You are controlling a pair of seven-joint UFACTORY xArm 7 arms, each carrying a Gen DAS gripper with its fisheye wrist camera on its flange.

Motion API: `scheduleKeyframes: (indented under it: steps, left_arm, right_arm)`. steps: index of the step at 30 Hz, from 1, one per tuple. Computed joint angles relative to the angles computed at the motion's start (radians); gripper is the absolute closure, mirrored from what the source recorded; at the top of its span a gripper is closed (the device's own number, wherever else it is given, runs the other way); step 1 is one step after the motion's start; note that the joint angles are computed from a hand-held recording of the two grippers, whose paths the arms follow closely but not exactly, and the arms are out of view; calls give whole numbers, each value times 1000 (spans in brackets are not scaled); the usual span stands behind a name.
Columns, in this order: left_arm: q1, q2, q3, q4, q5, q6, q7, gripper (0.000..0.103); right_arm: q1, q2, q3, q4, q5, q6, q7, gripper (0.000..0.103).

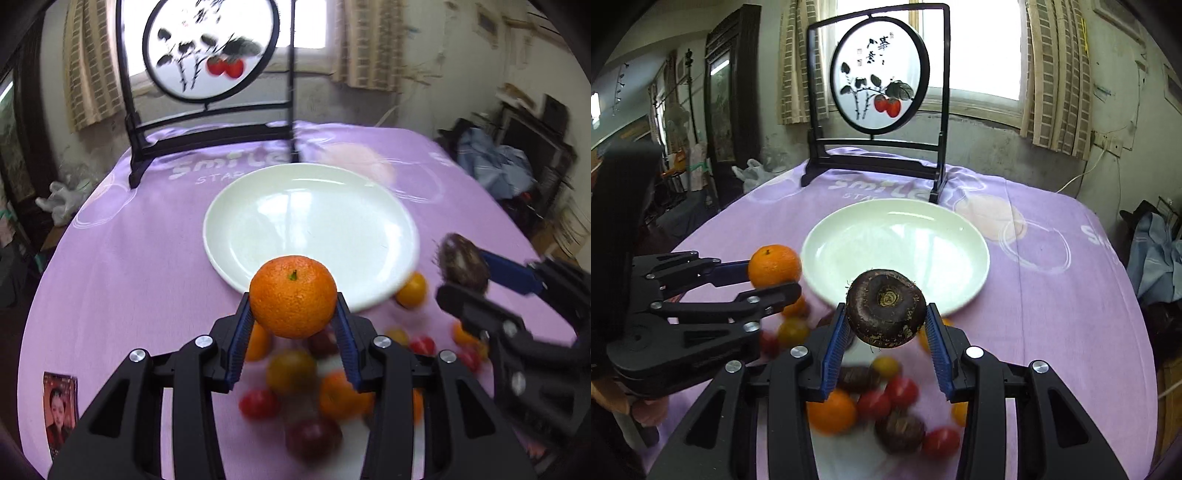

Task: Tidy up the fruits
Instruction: 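Grasp the mandarin with the left gripper while the right grasps a passion fruit, both into plate, then grasp the dark red tomato with the left gripper while the right grasps a yellow cherry tomato, both into plate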

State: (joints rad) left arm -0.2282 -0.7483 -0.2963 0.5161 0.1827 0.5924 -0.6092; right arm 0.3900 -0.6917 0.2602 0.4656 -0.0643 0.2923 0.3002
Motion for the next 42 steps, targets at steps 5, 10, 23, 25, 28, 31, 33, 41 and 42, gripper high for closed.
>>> scheduleKeyframes:
  steps: [5, 10, 23, 25, 28, 31, 33, 41, 42]
  left_arm:
    - [77, 250, 12, 108, 38, -34, -32, 61]
    - [89, 359, 12, 156, 108, -38, -85, 61]
    - [31, 31, -17, 21, 135, 14, -131, 9]
    - [-5, -47, -19, -27, 105, 35, -120, 9]
    - [-57, -146, -27, -90, 51, 89, -118, 8]
    - [-102, -231, -35, -147, 3, 150, -124, 8]
    - [-131, -285, -40, -181, -26, 188, -134, 7]
    - [-234, -463, -33, -289, -118, 284, -167, 7]
    - [-241, -473, -33, -294, -123, 290, -167, 7]
  right_arm:
    - [-56, 235, 6, 105, -18, -18, 21, 60]
    - [-60, 328, -5, 138, -16, -21, 59, 59]
    - [47, -80, -130, -111, 97, 44, -73, 27]
    - [61, -183, -131, -165, 107, 99, -89, 27]
    - [83, -316, -122, -232, 122, 181, -96, 27]
    - [92, -421, -96, -276, 129, 273, -79, 27]
    - [87, -478, -82, -302, 131, 328, -53, 27]
    - [48, -562, -54, -343, 85, 474, -20, 35]
    - [43, -555, -46, -343, 75, 481, -18, 41]
